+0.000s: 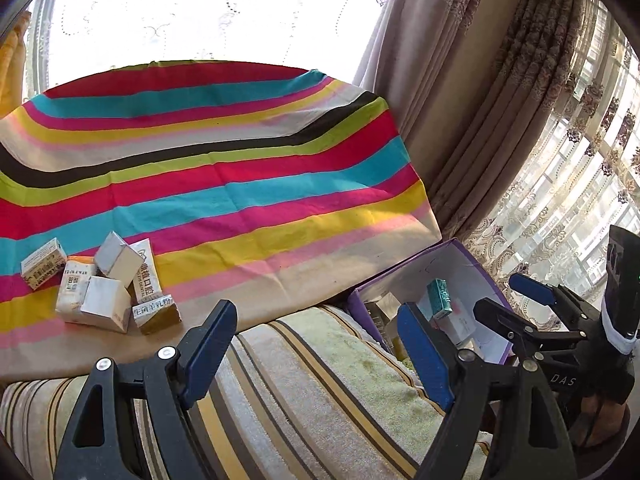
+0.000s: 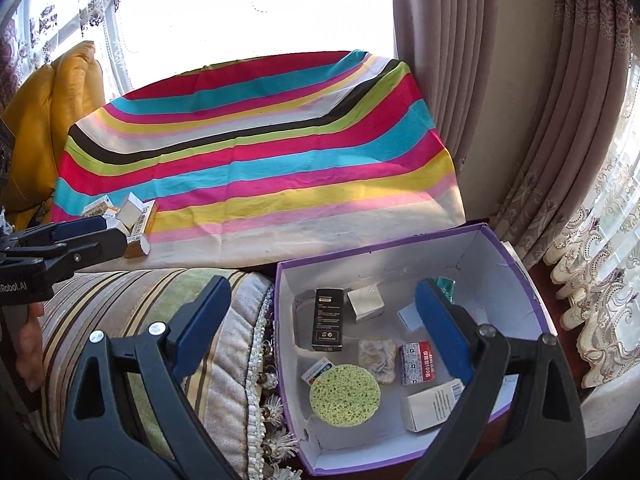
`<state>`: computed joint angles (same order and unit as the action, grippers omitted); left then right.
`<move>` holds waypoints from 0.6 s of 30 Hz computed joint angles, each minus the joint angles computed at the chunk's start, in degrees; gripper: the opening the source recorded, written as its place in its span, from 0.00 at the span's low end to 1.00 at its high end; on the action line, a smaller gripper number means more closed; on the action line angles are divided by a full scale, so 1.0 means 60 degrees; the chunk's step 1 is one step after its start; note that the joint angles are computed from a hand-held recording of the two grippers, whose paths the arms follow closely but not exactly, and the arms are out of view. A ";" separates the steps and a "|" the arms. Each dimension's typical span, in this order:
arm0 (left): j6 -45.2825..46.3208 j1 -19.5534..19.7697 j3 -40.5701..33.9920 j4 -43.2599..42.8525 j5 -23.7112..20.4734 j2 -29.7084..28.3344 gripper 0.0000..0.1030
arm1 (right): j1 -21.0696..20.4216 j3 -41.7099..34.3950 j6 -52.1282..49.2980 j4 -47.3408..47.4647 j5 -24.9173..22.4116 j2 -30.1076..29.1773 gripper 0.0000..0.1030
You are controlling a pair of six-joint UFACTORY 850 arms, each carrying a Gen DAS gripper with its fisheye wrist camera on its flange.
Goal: Organize objects
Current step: 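Move both open tools back toward the remaining boxes on the sofa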
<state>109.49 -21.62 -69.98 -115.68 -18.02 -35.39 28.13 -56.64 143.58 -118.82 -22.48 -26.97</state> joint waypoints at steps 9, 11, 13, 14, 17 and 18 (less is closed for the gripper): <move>0.0529 0.0887 0.0528 -0.1224 0.0119 0.0258 0.81 | 0.0159 -0.0761 0.0778 -0.0908 0.1023 -0.0414 0.92; 0.0650 0.1079 0.0627 -0.1484 0.0107 0.0295 0.81 | 0.0278 -0.0991 0.0397 -0.0598 0.1133 -0.0571 0.92; 0.0830 0.1247 0.0704 -0.1755 0.0139 0.0325 0.81 | 0.0376 -0.1196 0.0360 -0.0660 0.1270 -0.0707 0.92; 0.0870 0.1329 0.0738 -0.1829 0.0131 0.0334 0.81 | 0.0414 -0.1319 0.0326 -0.0682 0.1366 -0.0784 0.92; 0.0818 0.1581 0.0825 -0.1943 0.0089 0.0346 0.81 | 0.0636 -0.1737 -0.0913 0.0379 0.1355 -0.1048 0.92; 0.0792 0.1660 0.0833 -0.1963 0.0086 0.0341 0.81 | 0.0687 -0.1885 -0.1207 0.0623 0.1415 -0.1149 0.92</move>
